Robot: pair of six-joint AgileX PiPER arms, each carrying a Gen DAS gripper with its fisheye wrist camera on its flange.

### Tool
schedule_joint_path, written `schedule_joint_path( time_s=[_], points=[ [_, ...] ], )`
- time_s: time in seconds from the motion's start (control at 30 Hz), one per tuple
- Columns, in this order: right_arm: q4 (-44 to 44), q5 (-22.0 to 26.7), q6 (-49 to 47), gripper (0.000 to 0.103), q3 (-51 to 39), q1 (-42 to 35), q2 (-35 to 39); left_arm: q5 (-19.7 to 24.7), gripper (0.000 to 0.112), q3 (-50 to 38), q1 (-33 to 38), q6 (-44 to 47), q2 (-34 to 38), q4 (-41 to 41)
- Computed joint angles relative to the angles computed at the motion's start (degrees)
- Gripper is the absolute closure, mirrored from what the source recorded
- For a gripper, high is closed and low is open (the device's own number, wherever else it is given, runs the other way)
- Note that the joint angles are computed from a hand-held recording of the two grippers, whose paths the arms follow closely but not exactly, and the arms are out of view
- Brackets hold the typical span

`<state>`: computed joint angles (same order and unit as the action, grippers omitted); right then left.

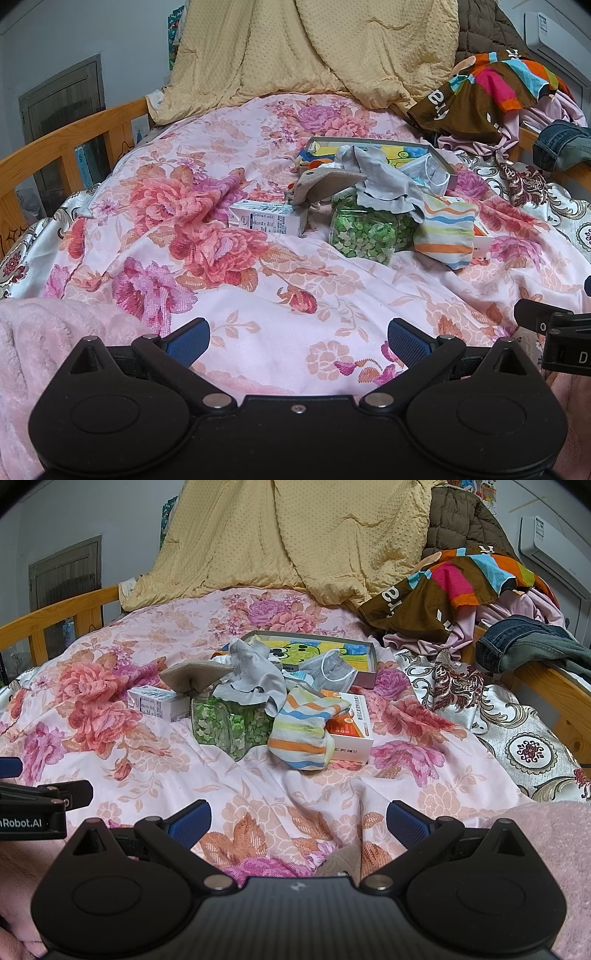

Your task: Organize soft objects

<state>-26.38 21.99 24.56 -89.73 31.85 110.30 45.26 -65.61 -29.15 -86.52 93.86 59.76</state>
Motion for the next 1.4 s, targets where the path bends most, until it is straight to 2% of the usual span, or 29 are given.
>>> schedule_joint_path(
  time_s=[1.17,1.27,1.4],
  points=[
    [-0.5,-1.0,0.6,0.000,1.1,-0.1,-0.5,0.8,0.010,-0.7,-0.9,0.0,0.2,-0.3],
    [0.4,-1.0,-0.3,0.000,0.9,-0.2,-0.6,0.9,0.010,-0.6,-1.0,-0.3,0.2,-0.1],
    [6.3,-1.9,-5.8,0.000,1.8,-1.1,-1.6,-0.7,0.010,-1.7,0.0,-0.5,1.0,0.4]
  ],
)
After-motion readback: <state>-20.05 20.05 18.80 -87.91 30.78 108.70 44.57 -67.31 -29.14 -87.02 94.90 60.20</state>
